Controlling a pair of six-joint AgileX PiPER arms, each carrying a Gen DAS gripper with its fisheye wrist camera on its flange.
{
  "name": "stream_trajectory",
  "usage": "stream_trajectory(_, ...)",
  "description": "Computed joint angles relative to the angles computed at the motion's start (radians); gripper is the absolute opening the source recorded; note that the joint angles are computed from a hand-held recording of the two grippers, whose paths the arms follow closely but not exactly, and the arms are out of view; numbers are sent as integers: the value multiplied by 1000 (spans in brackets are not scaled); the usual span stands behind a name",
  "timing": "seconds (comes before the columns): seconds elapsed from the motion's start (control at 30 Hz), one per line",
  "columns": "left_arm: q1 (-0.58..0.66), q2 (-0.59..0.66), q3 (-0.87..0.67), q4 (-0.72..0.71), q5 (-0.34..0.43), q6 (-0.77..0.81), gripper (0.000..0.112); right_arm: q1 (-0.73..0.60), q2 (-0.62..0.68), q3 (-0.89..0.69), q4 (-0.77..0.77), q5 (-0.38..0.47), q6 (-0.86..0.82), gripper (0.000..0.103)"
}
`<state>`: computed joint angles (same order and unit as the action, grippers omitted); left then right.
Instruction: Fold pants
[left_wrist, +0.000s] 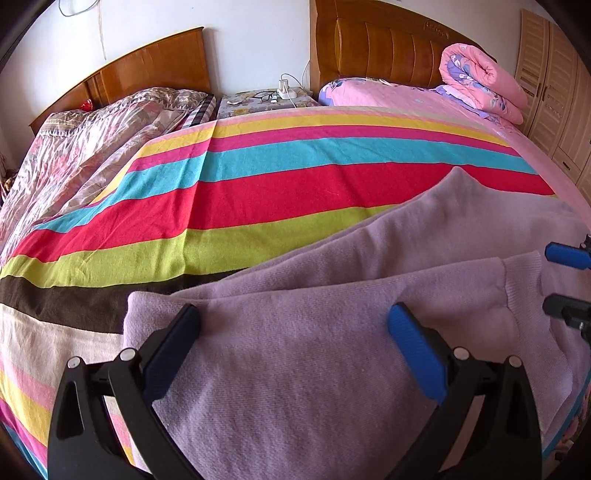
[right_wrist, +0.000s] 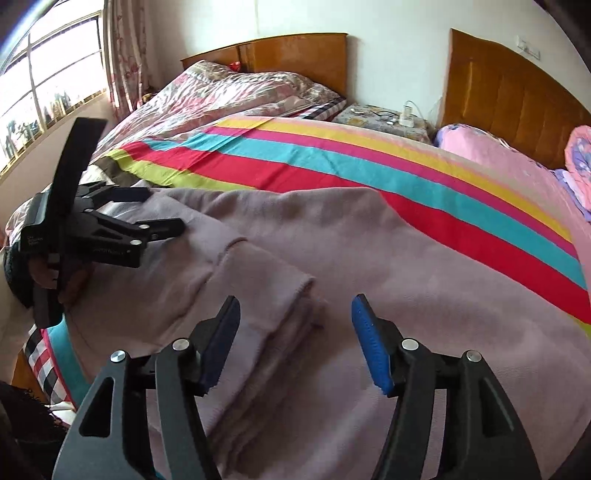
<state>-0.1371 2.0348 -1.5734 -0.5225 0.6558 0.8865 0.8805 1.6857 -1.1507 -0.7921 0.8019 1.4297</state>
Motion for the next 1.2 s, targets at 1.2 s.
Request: stream_trajectory(1.2, -388, -132, -45, 52, 51, -126, 102, 329, -463, 515, 12, 366, 511, 77)
